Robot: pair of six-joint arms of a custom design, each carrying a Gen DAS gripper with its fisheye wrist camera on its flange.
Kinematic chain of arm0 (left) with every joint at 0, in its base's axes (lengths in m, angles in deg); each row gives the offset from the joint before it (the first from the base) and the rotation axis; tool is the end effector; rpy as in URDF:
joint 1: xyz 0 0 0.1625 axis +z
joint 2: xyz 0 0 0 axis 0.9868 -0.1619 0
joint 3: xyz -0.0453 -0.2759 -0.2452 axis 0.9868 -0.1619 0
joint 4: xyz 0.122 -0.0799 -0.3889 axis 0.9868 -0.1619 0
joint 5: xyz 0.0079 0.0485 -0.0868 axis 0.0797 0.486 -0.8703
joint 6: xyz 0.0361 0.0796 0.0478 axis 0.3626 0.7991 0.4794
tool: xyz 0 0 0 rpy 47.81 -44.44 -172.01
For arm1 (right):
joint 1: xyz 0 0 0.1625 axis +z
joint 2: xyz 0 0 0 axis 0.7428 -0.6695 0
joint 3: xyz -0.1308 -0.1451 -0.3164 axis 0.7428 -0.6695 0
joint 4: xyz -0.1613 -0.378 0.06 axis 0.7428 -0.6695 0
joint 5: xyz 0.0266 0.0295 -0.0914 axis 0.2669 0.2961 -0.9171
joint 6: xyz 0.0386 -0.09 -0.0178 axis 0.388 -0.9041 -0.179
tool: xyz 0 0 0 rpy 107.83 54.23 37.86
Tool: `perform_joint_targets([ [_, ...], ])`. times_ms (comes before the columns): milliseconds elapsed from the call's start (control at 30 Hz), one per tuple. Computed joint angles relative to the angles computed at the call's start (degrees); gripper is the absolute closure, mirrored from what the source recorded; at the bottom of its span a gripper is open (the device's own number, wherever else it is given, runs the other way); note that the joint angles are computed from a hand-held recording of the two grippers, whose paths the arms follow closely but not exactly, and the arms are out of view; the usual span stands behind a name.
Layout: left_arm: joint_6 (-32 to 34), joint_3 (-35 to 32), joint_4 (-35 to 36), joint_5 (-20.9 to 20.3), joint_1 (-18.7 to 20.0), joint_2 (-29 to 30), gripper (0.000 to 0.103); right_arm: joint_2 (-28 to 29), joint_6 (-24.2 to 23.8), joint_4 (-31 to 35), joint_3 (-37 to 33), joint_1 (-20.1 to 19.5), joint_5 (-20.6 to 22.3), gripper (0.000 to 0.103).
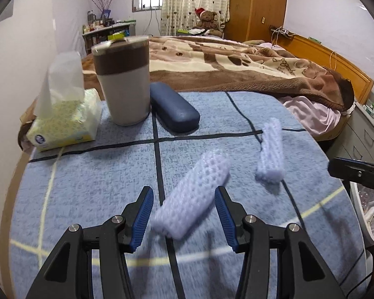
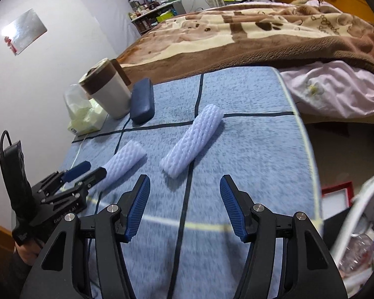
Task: Collect trash
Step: 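Grasp one white foam net with the left tool while the right tool grasps the other, then carry both foam nets over the white wastebasket with both tools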
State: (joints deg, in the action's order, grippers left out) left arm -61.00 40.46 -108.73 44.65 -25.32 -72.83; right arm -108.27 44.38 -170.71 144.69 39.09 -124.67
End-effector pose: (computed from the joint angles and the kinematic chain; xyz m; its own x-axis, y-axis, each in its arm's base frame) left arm -0.2116 -0.6890 0.0478 -0.7334 -0.1593 -0.6608 0.3457 0.7497 -0.5644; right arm 0.0826 -0.7210 0.2079 -0.8585 -0.4158 0.3000 -0.4882 0.8419 -0.2301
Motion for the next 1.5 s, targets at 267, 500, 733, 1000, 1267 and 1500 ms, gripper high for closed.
perform_joint_targets([
  [267, 0.5, -1.8, -0.7, -2.9, 2.4, 1.7, 0.052, 6.5, 2.2, -0.4, -5.4, 0.5, -0.7, 0.043],
  [500, -1.5, -3.5, 2.4, -1.3, 2.1, 3.0, 0.055, 9.7, 2.4, -1.8, -7.8, 0.8, -2.9, 0.067],
  [733, -3.2, -3.3, 3.5, 1.0, 0.9, 3.0, 0.076, 6.1, -0.1, -3.4, -4.1, 0.6, -1.3, 0.079],
  [1000, -7.9, 0.3, 3.8, 1.5, -1.4, 0.9, 0.079, -1.5, -3.3, -3.9, 3.0, -0.9, 2.3, 0.08],
  [1267, -18.5, 3.8, 9.5, 3.3, -6.6, -0.4, 0.079, -9.1, -7.6, -4.8, 10.3, -2.6, 4.5, 0.08],
  [1500, -22.4, 5.7, 8.8, 3.8, -11.6, 0.7, 0.079, -16.3, -11.2, -6.6, 16.7, -4.9, 7.1, 0.08],
])
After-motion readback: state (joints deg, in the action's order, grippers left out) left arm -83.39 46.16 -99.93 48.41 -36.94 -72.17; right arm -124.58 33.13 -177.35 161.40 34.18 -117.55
